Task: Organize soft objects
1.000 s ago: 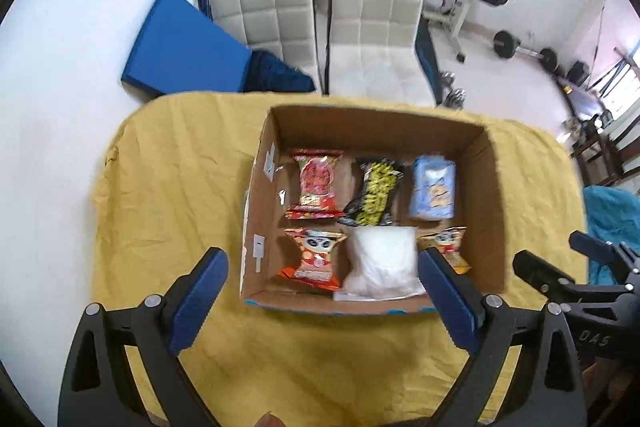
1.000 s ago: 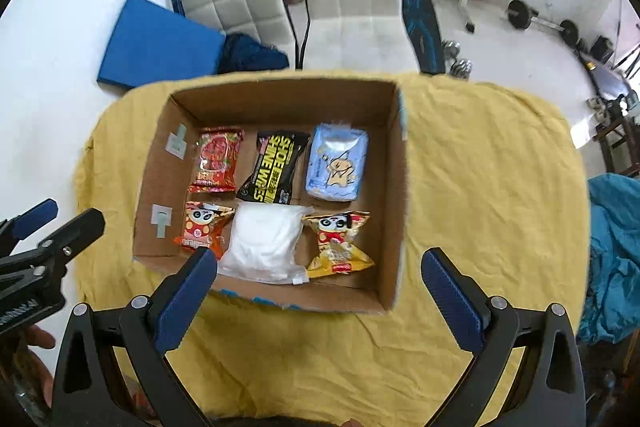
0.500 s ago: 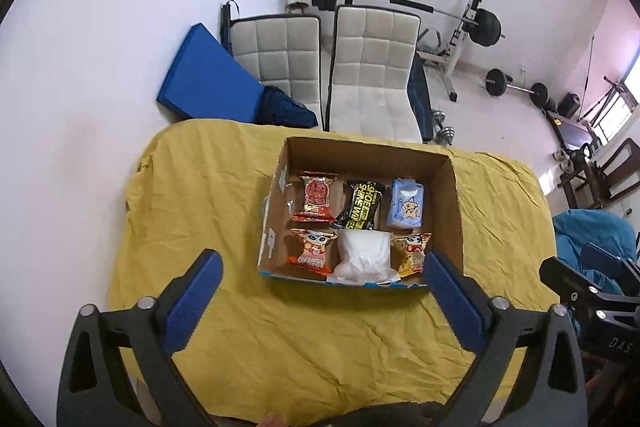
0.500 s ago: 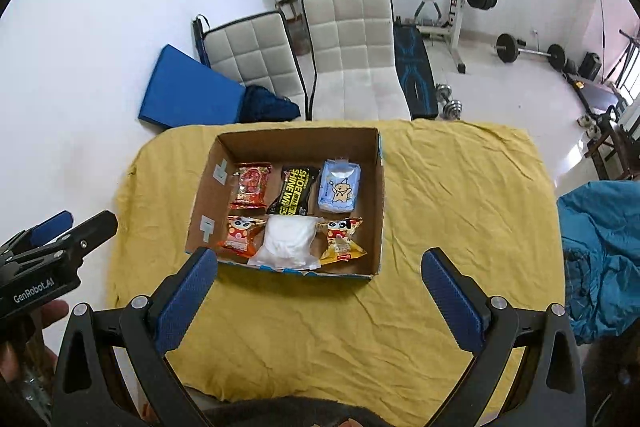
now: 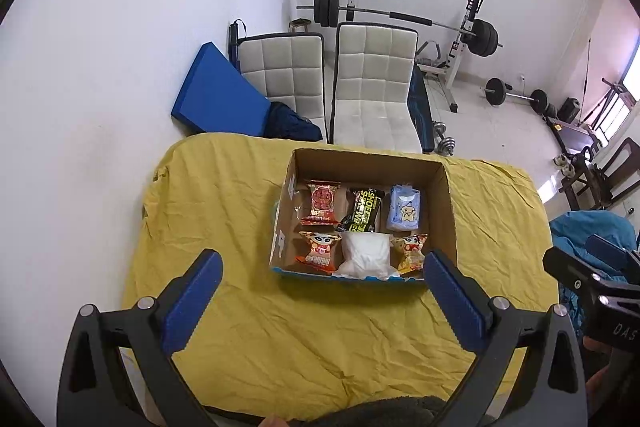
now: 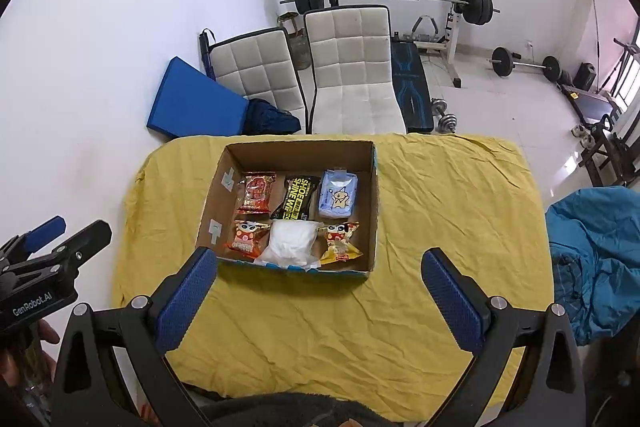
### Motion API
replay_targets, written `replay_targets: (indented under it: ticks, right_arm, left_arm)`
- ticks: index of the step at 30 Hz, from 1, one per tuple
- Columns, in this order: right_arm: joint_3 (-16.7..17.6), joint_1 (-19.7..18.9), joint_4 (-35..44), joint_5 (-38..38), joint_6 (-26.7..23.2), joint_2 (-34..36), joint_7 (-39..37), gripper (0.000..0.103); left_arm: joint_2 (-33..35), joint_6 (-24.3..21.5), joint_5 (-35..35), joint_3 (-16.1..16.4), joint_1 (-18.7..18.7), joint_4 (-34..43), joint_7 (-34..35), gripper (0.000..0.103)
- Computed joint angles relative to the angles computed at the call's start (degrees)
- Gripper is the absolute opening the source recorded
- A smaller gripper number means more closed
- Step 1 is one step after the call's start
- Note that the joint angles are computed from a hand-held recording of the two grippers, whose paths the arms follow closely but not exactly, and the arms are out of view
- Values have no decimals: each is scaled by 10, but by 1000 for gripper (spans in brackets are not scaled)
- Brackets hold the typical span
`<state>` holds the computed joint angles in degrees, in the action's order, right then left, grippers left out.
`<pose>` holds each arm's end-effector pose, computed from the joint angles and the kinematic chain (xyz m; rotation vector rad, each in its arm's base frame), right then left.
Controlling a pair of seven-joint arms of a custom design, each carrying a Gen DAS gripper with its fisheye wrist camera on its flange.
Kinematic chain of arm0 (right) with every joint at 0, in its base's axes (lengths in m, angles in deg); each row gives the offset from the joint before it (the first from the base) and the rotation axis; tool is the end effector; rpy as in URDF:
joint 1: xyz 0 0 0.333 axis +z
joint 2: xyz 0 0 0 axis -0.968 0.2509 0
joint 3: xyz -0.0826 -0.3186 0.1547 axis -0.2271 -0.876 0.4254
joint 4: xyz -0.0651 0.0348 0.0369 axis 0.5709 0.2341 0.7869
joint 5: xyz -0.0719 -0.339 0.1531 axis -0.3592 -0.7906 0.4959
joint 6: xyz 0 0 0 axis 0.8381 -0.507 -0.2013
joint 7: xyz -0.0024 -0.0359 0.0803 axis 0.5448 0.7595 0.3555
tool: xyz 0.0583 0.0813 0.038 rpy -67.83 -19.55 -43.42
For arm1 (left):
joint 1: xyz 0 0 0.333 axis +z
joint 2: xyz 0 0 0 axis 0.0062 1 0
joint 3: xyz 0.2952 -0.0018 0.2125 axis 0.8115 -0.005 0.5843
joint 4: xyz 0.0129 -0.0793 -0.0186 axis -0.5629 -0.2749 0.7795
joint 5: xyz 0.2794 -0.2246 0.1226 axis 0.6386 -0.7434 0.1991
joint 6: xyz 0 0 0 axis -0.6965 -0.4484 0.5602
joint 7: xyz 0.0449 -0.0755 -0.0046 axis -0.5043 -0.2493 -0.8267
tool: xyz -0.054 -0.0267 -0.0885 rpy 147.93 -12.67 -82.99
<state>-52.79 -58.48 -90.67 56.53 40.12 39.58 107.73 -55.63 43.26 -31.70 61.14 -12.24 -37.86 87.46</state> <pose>0.3441 0.1387 0.8005 -0.8911 2.6217 -0.5882 0.5059 -0.2570 0.7516 -1.0152 2.6664 -0.7611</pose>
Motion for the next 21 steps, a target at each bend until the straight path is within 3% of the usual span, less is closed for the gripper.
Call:
replay_targets:
  ticks: [21]
  right_arm:
    - [16,6,27,-20,-53,8,3,103]
  left_arm:
    - [-17,-20,2,-5,-4,-14,9,103]
